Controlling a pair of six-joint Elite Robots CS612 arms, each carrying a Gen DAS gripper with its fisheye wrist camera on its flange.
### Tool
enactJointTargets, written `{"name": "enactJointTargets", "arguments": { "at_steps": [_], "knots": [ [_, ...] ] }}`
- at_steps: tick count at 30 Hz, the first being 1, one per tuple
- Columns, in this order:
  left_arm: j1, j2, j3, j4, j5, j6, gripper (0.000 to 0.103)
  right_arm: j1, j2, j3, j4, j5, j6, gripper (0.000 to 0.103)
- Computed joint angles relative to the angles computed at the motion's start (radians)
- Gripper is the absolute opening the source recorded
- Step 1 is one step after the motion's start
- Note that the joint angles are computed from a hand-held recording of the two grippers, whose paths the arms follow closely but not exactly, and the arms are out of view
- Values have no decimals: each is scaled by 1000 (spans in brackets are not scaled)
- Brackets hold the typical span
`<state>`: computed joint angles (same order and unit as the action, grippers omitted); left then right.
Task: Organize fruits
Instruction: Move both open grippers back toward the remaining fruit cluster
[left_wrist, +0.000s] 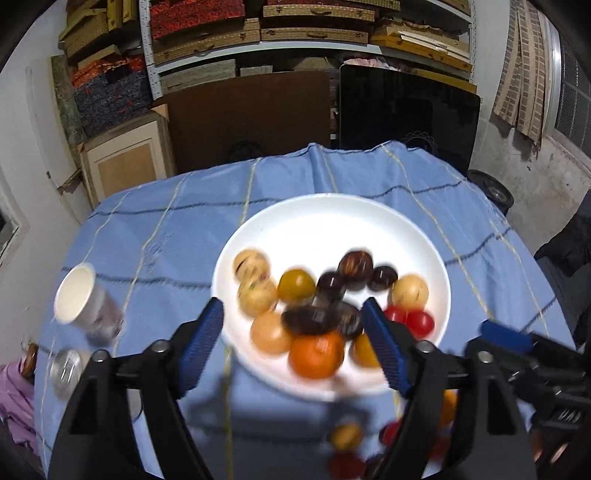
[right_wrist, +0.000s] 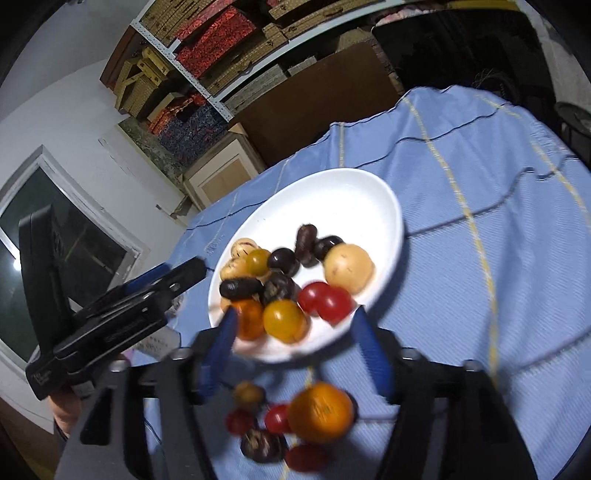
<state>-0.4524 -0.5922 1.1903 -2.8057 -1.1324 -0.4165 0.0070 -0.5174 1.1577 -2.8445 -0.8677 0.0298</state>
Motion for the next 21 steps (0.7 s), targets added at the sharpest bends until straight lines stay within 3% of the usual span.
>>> {"name": "enactJointTargets", "arguments": {
  "at_steps": [8, 12, 17, 21],
  "knots": [
    [-32, -83, 216, -92, 28, -70, 77, 0, -94, 205, -149, -111, -117, 81],
    [-53, -101, 286, -108, 68, -75, 77, 25, -110, 272, -257, -239, -231, 81],
    [-59, -112, 329, -103, 57, -109, 77, 36, -112, 298, -285, -281, -310, 81],
    [-54, -117, 353, -129, 22, -148, 79, 31, -113, 307, -274, -273, -307, 81]
  ]
}}
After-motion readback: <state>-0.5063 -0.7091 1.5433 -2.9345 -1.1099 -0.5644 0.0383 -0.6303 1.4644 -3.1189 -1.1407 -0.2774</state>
